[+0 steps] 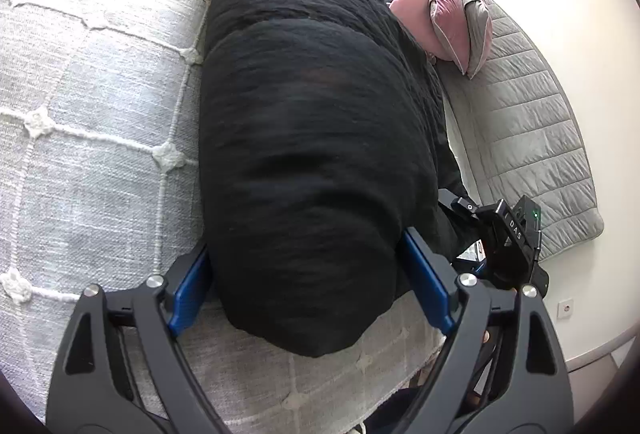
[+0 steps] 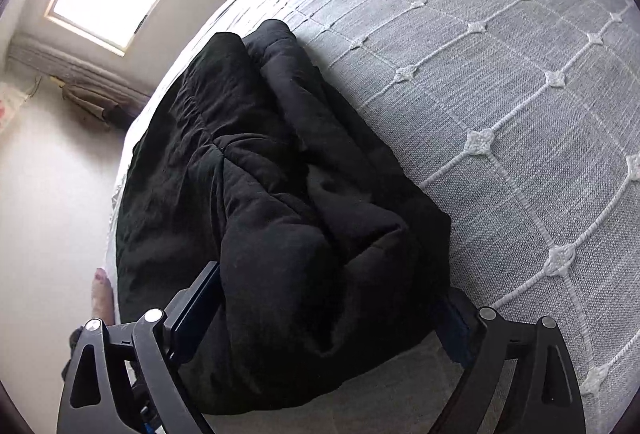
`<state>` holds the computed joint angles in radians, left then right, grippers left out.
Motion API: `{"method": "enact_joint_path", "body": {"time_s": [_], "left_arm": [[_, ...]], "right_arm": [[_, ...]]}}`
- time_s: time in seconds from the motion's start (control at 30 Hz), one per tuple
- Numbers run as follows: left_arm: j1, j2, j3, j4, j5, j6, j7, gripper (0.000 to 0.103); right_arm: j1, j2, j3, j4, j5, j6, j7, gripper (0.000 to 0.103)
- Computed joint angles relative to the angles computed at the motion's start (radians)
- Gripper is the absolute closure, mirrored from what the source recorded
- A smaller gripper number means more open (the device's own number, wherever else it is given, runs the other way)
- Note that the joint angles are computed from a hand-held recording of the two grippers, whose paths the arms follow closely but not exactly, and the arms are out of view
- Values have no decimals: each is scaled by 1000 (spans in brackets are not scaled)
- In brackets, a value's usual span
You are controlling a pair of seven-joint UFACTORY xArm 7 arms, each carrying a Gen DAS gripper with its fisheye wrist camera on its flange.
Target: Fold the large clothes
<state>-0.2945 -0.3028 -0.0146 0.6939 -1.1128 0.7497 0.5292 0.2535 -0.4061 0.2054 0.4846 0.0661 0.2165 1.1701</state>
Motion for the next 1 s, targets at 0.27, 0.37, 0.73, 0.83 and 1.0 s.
{"method": "enact_joint_path", "body": {"time_s": [0.27,0.37,0.73,0.83,1.0], "left_arm": [[-6,6,1,5,-12,-4,8,17],[-2,6,0,-1,-20,-8,25,21],[-30,-21,-8,-16,10,-99,-10,44],[-28,-9,7,-5,3,-73,-12,44],[-14,-4,7,-1,14,-60,7,43]], "right_arm": [[-79,25,90,43,-122,22,112,15],[-89,41,104,62,-162,30,138,20],[-165,183,369,414,-717,559,295,51],[-128,244,387,487,-796,676,296,53],[-62,274,351,514,-827,738,295,53]]}}
